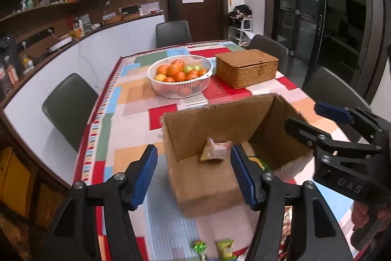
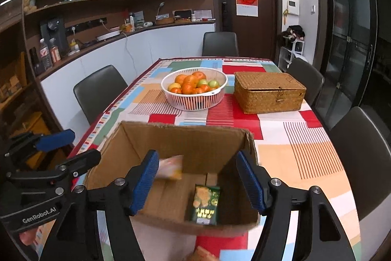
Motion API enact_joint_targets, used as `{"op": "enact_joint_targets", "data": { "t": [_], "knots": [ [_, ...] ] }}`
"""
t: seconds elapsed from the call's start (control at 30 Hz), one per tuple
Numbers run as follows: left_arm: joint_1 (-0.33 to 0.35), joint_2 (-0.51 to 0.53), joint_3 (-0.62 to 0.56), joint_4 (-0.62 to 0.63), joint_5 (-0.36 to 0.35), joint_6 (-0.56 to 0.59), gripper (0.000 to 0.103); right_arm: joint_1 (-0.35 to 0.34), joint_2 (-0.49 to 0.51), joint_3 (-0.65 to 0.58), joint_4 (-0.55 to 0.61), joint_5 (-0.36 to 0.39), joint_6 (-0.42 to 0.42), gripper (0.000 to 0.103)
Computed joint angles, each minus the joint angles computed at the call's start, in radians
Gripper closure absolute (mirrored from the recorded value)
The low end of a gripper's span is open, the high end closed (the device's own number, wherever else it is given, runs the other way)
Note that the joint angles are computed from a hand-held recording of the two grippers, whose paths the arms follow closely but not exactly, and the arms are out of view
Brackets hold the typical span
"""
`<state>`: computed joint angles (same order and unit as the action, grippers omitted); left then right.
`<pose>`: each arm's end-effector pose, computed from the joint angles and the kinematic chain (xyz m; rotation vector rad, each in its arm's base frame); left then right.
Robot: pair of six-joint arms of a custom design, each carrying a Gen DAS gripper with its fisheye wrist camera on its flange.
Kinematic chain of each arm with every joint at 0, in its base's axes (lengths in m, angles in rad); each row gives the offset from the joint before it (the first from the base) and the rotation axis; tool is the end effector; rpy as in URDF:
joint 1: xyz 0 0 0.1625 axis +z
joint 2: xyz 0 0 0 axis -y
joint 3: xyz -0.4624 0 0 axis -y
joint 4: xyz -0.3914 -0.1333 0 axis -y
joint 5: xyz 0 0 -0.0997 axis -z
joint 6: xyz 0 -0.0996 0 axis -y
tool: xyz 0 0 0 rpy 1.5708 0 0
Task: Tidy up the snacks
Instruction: 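Move both tools back to the snack pile beside the box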
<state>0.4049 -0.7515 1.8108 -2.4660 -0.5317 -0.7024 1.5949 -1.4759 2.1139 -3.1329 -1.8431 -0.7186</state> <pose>-0.4831 -0.4455 0.0708 0.6169 2.1554 -0.9205 0.1184 -0.4921 0.4115 0.7173 -2.2926 1.0106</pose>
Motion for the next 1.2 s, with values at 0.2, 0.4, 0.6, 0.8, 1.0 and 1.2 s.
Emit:
{"op": "enact_joint_targets", "data": {
  "t": [0.2,0.4,0.6,0.8,1.0,1.2],
  "knots": [
    [-0.056,-0.038,0.086,0.004,-0.002,-0.064,0.038,-0.017,-0.089,0.12,-0.024,0.04,-0.039,0.036],
    [-0.106,-0.079,0.153,0.006,-0.051,-0.137,0.037,-0.048,-0.194,0.197,0.085,0.069,0.009,0.036],
    [-0.169,-0.117,0.218,0.066,-0.042,-0.263,0.034,-0.073,-0.279,0.27,0.12,0.107,0.022,0.036],
    [-0.217,-0.141,0.275,0.125,-0.07,-0.378,0.033,-0.079,-0.345,0.344,0.093,0.102,-0.009,0.036],
    [-0.245,-0.156,0.333,0.109,-0.123,-0.45,0.033,-0.089,-0.391,0.397,0.128,0.079,-0.06,0.036],
    [-0.242,-0.151,0.382,0.073,-0.204,-0.443,0.033,-0.116,-0.394,0.435,0.159,0.068,-0.094,0.036]
  ]
}}
